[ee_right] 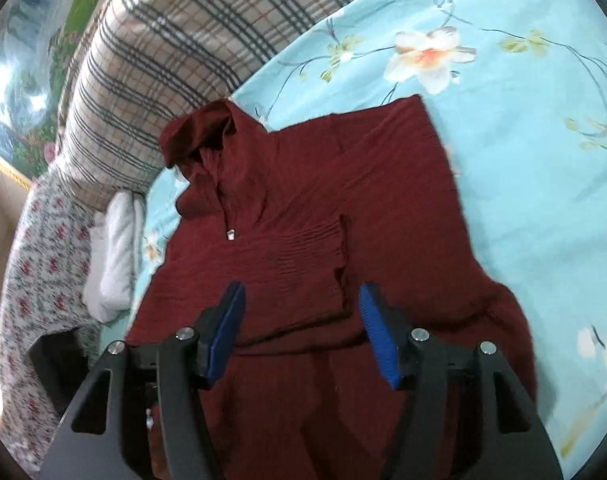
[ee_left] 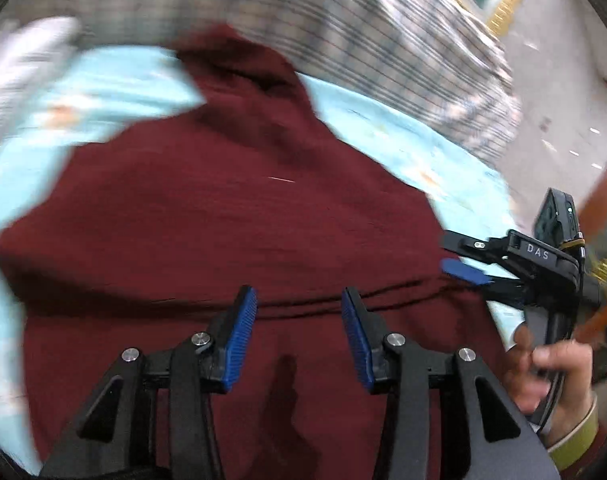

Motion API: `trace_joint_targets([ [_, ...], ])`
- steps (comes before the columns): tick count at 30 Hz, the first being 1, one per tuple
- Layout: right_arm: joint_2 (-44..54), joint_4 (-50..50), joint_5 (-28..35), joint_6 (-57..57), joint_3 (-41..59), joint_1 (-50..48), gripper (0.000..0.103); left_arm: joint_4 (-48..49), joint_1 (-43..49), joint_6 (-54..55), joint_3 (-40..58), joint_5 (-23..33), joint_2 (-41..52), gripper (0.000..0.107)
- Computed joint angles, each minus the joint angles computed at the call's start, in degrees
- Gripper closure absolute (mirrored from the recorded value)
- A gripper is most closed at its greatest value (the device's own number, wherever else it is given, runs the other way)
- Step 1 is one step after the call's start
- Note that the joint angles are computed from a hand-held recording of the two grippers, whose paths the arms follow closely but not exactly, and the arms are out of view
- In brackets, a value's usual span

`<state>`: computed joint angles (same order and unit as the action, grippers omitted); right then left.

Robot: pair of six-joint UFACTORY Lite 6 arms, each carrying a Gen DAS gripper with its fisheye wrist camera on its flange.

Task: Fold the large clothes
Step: 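Fold the held cuff across the body with the left gripper and release it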

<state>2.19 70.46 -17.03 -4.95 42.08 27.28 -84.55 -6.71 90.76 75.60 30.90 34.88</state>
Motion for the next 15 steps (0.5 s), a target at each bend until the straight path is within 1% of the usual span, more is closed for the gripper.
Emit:
trace_joint_targets([
  [2, 2.7, -0.3, 1.0, -0.8, 2.0, -1.0, 0.042, -3.2, 4.9, 4.2, -3.2, -2.8, -2.2, 0.062],
  [4, 5.8, 4.8, 1.6, -6.9, 4.6, -1.5, 0.042, -3.6, 9.0, 4.4, -2.6, -4.5, -0.9, 0.062],
  [5, 7.1, 7.1, 2.0, -9.5, 5.8, -1.9, 0.042, -2.2, 10.6, 2.7, -0.9, -4.8, 0.8, 0.062],
  [7, 9.9, 6.8, 3.5, -9.8, 7.8, -2.6, 0.045, 4.2, 13.0, -4.4, 3.9, -5.3, 4.9, 0.062],
  [8, 11.3, 7.8, 3.5, -11.2, 9.0, -2.7, 0.05, 6.5, 13.4, -7.3, 6.4, -5.5, 6.9, 0.062],
  [9, 12.5, 10.9, 3.6, -14.7, 10.3, -2.7, 0.065, 7.0, 13.5, -8.2, 8.3, -6.3, 8.7, 0.062],
  [10, 13.7, 14.9, 3.8, -19.0, 11.7, -2.7, 0.075, 7.2, 14.1, -7.9, 9.5, -6.7, 10.2, 0.063],
  [11, 15.2, 17.4, 4.8, -22.1, 13.4, -3.2, 0.097, 8.4, 13.9, -9.3, 11.0, -7.5, 11.3, 0.064],
  [13, 16.1, 20.7, 5.7, -26.5, 15.3, -3.8, 0.097, 13.0, 13.5, -15.2, 16.3, -8.1, 15.3, 0.064],
  [14, 14.5, 24.9, 3.3, -31.7, 16.0, -2.9, 0.097, 13.1, 13.6, -15.2, 16.7, -8.2, 15.9, 0.064],
  [15, 12.5, 26.8, 1.2, -34.6, 16.1, -2.0, 0.097, 13.9, 13.4, -16.3, 18.0, -8.6, 16.9, 0.064],
])
